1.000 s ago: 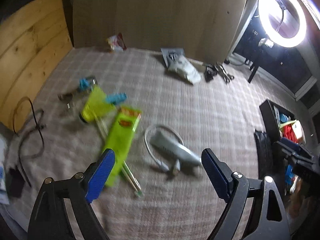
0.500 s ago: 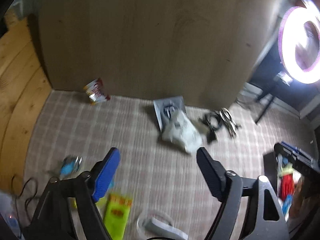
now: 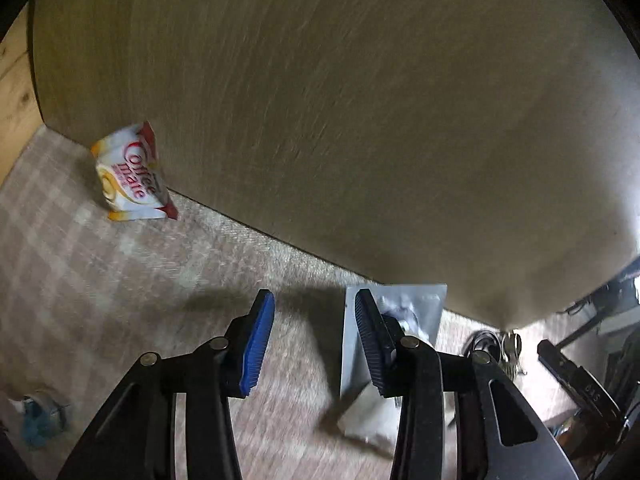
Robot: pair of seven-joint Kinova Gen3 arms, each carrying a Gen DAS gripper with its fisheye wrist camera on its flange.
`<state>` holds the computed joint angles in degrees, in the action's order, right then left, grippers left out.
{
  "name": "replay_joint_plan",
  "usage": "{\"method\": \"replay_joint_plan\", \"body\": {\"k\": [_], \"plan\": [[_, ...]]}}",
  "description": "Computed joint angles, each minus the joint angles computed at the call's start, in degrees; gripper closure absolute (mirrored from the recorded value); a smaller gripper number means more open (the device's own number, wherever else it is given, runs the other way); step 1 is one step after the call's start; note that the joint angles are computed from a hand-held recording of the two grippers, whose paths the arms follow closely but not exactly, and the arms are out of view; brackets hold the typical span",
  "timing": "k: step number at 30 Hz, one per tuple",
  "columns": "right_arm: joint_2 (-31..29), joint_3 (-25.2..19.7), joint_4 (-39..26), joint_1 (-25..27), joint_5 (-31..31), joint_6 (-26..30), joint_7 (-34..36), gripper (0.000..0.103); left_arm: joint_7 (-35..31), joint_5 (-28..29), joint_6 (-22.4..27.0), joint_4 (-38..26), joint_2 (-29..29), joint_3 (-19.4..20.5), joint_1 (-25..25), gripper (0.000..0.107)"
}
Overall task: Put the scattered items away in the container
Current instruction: 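Reach the right tool to the silver metal clip and close on it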
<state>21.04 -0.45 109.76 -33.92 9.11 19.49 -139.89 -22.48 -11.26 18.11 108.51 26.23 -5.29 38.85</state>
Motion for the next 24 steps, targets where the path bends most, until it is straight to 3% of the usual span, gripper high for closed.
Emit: {"method": "replay_joint_plan", "body": {"k": [10,13,18,22,24], "plan": [[4.6,-7.8,-2.8,6.2,-8.2,-1.7,9.1,0.056,-5.5,2.1,-5.2,-1.2,2.7,2.6,1.8,0.068],[4.4,-5.8,-3.1,2.2,-7.4,-1.0,9.8,0.056,-8.9,1.8,-2.9,-3.5,3.4,3.6,3.8,0.067],[2.9,-2.4,-1.6,-5.0,-3.7,0.2,7.8,0.066,-11.4,-0.3,2.2,-6.3,3.8,3.9,9.0,0.066],[0.3,-3.5,3.1,-5.5,-4.6,-2.7,6.2,0.078,-9.1,-3.6,5.2,-6.0,3.0,2.6,14.5,0.071],[-1.3,-5.8,5.6,-4.0,-6.1,-3.6,6.9,0.082,-8.1,-3.8,4.3,-4.0,1.8,3.9,14.8,0.073]]}}
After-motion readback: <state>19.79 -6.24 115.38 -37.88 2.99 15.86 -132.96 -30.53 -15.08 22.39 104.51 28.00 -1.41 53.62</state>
